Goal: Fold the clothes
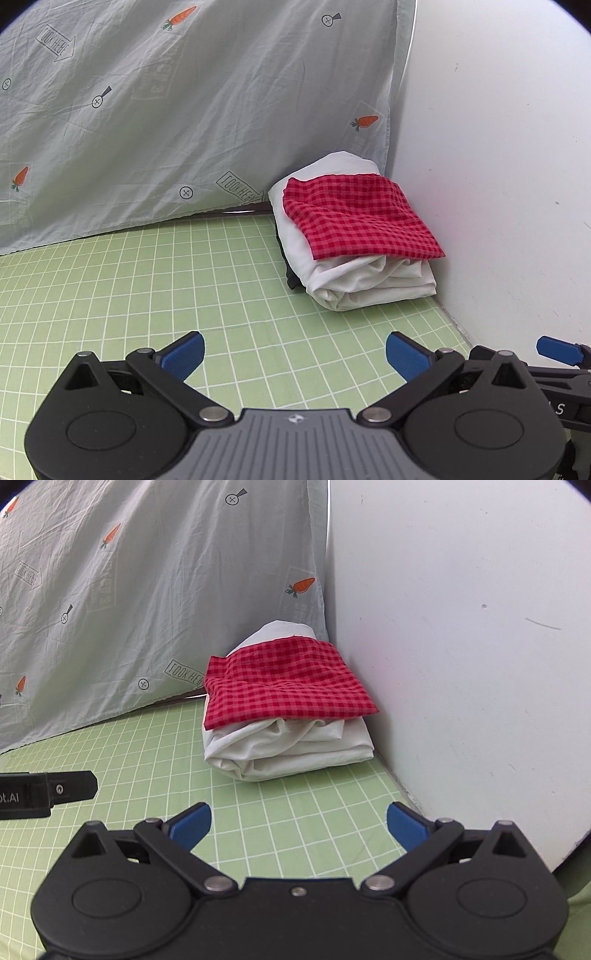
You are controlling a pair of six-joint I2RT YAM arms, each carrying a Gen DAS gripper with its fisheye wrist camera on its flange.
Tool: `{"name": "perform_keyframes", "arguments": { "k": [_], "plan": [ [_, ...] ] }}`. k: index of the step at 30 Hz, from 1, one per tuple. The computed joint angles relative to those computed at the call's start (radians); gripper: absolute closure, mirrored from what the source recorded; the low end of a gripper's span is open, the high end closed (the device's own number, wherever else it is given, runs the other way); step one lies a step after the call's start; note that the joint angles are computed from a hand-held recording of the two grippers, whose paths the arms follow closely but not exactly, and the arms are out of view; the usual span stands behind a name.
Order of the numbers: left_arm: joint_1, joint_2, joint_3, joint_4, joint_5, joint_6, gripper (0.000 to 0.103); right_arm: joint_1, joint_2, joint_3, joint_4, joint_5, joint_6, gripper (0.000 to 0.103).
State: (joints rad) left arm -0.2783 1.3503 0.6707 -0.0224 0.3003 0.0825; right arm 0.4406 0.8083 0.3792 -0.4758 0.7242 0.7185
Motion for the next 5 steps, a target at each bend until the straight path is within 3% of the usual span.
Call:
{"name": "perform_keyframes", "arguments": {
  "k": [5],
  "plan": [
    [0.009, -0.027, -0.014, -0.012, 0.005, 0.020, 0.000, 0.048, 0.003, 0.009, -0.039, 0.032, 0.052, 0.001]
  ]
}}
